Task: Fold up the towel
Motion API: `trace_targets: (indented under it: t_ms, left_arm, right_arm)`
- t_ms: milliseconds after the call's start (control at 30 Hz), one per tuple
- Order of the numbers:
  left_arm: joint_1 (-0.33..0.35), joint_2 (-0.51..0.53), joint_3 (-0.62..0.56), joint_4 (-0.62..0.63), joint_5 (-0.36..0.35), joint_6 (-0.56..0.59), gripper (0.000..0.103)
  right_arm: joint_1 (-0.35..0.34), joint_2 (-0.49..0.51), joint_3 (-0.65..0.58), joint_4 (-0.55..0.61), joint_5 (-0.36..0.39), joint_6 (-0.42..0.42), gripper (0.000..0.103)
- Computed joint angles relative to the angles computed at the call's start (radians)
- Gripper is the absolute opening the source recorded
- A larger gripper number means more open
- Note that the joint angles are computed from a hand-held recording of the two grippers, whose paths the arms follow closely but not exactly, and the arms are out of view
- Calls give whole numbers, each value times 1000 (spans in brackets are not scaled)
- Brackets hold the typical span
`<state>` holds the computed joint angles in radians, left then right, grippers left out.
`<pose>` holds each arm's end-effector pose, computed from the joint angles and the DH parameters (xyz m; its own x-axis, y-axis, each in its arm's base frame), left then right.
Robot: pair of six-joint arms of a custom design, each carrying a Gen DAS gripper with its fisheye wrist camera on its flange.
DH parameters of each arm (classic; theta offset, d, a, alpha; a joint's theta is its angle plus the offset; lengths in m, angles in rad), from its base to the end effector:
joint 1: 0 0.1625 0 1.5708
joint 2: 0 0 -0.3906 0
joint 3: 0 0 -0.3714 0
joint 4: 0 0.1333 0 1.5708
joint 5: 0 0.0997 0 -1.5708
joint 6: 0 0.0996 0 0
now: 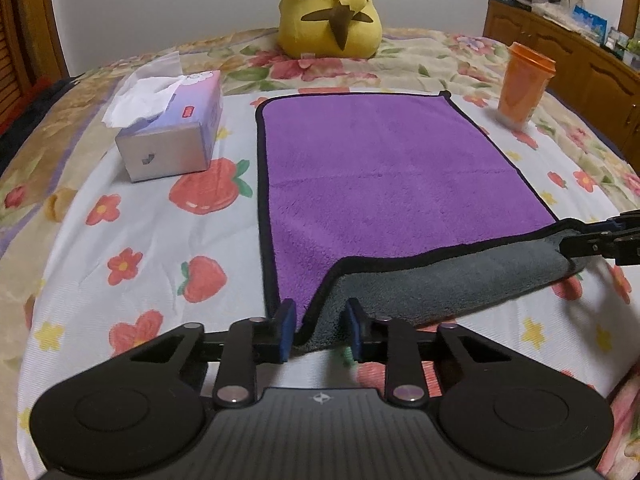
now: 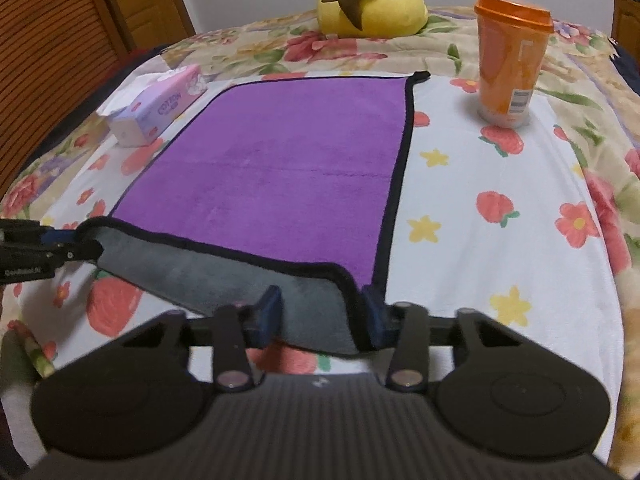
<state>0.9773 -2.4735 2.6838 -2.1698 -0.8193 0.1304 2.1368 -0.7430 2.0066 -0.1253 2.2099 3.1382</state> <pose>0.0682 -0.2588 0.2974 -0.6768 0.2922 -0.6757 0.6107 0.7354 -0.2936 0.2463 -0.2498 -0.0416 -0.8099 -0.2220 0.5430 -0.4896 0.7656 -0.4173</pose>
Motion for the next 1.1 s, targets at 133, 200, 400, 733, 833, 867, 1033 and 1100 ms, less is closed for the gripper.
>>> trace_targets:
  t_ms: [133, 200, 400, 733, 833, 867, 1033, 1100]
  left_arm:
    - [-3, -10, 4, -3, -3, 8, 17]
    - [-13, -26, 9, -3, 1, 10, 15]
    - [-45, -68, 12, 2, 7, 12, 10]
    - [-195, -236, 18, 138, 58, -53, 10]
    - [-242, -278, 17, 189, 80, -82, 10]
    - [-247, -281, 17, 187, 81, -81, 10]
    - [-238, -251, 21, 114, 75, -58, 9]
    - [-226, -227, 25, 63, 67, -35, 9]
  right_arm:
    - [-5, 1, -2, 3, 11, -15, 23]
    - [-6, 3, -3, 5, 14, -23, 17]
    - [1, -8, 6, -21, 15, -60, 5]
    - [15, -62, 44, -109, 7, -103, 5]
    - [20, -71, 47, -125, 5, -120, 5]
    - [20, -74, 47, -131, 4, -127, 5]
    - [12, -97, 57, -161, -16, -162, 5]
    - [7, -105, 62, -173, -24, -176, 5]
